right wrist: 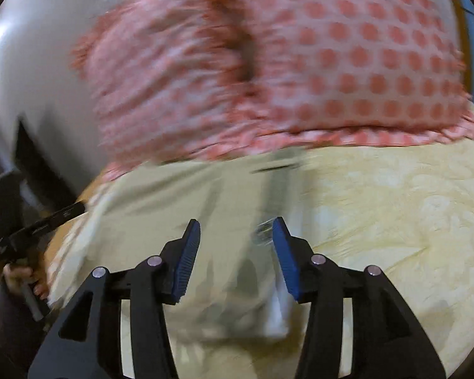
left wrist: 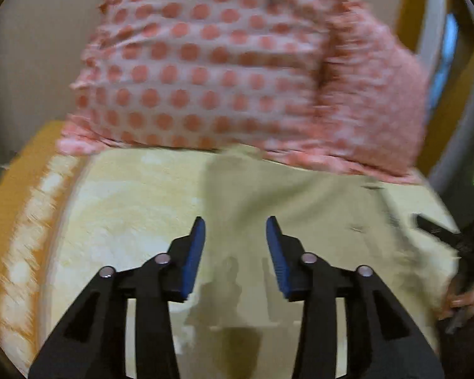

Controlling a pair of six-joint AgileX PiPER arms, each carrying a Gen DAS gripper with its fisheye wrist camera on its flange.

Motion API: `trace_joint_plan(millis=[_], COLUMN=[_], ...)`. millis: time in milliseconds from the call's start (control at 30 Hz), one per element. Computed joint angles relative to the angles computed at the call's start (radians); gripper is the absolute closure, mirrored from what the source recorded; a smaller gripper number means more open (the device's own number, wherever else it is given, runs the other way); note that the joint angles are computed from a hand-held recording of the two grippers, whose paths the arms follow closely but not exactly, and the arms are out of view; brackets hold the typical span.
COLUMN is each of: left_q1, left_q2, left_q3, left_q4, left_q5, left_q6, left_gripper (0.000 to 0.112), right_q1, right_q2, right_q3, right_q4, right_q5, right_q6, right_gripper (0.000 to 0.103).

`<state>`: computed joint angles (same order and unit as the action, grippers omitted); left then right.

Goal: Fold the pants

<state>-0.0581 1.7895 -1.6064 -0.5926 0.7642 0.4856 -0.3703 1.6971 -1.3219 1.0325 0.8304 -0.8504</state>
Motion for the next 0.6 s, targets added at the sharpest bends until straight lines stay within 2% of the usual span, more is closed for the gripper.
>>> trace_joint_plan(millis=[67, 133, 167, 200, 233, 267, 333, 367, 400, 467, 533, 600], left_q1=[-0.022, -0.075, -0.105, -0.126, -0.145, -0.154, -0.158, -0.164, -0.170, -0.216, -0.259, -0.278], left_q2=[-0.003, 0.062, 0.089, 0.097, 0.071, 0.032, -0.068, -0.127, -0.181, -0.300, -0.373, -0.404], left_q3=[0.005, -0.071, -0.090, -0.085, -0.040, 0.006, 0.116, 0.188, 0.253, 0.403, 0.506, 0.560], left_q4=[-0.022, 0.061, 0.128, 0.183, 0.227, 0.252, 0.278, 0.297, 0.326, 0.476, 0.631, 0.665], left_q5=[0.062, 0.129, 0.133, 0.118, 0.070, 0.042, 0.011, -0.024, -0.060, -0.134, -0.155, -0.155], left_q6=[0.012, -0.083, -0.142, -0.175, -0.192, -0.206, -0.241, -0.263, -0.287, -0.428, -0.589, -0.645], left_gripper=[0.063, 0.063, 0.063, 0.063, 0.064, 0.061, 0.040, 0.025, 0.017, 0.011, 0.011, 0.011], right_q1=[0.042, 0.115, 0.130, 0.144, 0.168, 0.185, 0.224, 0.272, 0.331, 0.437, 0.528, 0.600], right_q2=[-0.011, 0.039, 0.062, 0.044, -0.002, -0.043, -0.189, -0.240, -0.294, -0.358, -0.384, -0.365], right_q3=[0.014, -0.037, -0.061, -0.046, -0.016, 0.013, 0.148, 0.200, 0.252, 0.331, 0.391, 0.397], right_q4=[-0.050, -0.227, -0.281, -0.308, -0.376, -0.422, -0.454, -0.486, -0.555, -0.721, -0.906, -1.089], right_q5=[0.022, 0.017, 0.016, -0.017, -0.059, -0.084, -0.162, -0.204, -0.236, -0.287, -0.316, -0.324], right_q6=[0.013, 0.164, 0.215, 0.243, 0.310, 0.352, 0.376, 0.424, 0.512, 0.712, 0.912, 1.112], right_gripper=[0.050, 0.037, 0.037, 0.038, 0.036, 0.032, 0.002, 0.002, 0.002, 0.002, 0.002, 0.002])
